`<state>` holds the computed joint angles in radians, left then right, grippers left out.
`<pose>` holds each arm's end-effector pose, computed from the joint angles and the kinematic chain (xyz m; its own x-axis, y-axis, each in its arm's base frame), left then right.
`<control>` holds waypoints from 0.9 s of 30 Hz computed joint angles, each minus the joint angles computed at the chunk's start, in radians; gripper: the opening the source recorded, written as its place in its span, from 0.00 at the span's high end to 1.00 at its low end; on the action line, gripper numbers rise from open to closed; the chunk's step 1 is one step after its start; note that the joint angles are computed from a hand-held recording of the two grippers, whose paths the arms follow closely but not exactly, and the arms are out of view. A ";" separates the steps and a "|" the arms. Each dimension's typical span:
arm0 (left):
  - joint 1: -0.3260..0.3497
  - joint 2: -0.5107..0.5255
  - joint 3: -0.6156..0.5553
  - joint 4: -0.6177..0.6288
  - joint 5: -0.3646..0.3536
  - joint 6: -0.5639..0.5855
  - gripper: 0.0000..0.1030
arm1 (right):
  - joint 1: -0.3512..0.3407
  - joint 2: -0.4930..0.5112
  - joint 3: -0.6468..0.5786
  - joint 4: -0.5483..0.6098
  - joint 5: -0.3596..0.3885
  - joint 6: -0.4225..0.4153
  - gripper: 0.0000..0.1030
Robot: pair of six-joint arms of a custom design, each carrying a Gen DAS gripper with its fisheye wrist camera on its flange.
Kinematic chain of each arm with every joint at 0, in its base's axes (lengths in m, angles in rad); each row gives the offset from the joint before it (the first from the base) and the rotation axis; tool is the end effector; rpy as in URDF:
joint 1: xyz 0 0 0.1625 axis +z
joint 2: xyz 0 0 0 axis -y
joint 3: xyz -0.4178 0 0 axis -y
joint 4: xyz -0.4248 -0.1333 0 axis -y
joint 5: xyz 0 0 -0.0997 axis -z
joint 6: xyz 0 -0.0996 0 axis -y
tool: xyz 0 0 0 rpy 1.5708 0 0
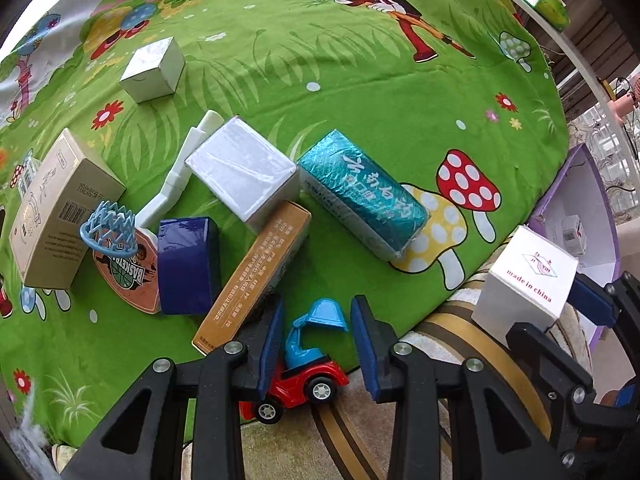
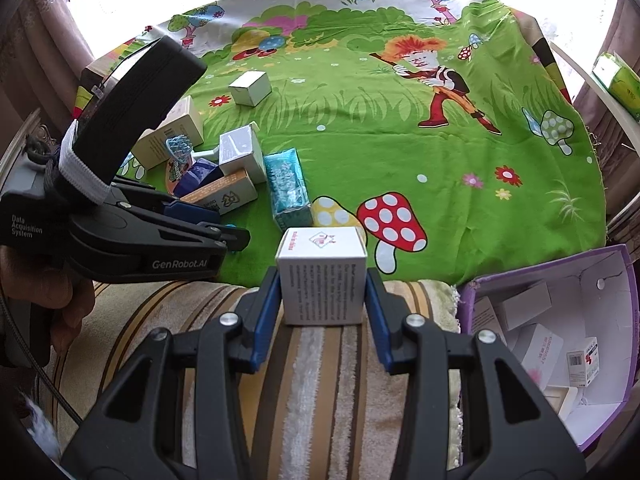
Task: Organize rigid objects
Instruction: 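Grasp the red-and-blue toy car with the left tool while the right tool holds the white box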
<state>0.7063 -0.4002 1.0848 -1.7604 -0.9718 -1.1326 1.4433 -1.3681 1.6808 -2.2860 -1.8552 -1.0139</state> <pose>-0.4571 -0.6390 -0.0631 -0.7472 -0.1768 -0.6407 -0.0168 0.9687 -0.2477 0.0260 -0.6259 0.3922 -0.5951 -0.6526 0.4690 -0.7345 0.6785 0.0121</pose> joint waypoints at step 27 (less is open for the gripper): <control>-0.084 -0.092 0.213 -0.276 0.149 -0.182 0.72 | 0.003 -0.001 0.006 -0.005 -0.005 -0.002 0.56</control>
<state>0.6218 -0.4926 1.2977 -2.0366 -0.8226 -1.3150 1.4461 -1.3693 1.6871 -2.2906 -1.8598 -1.0158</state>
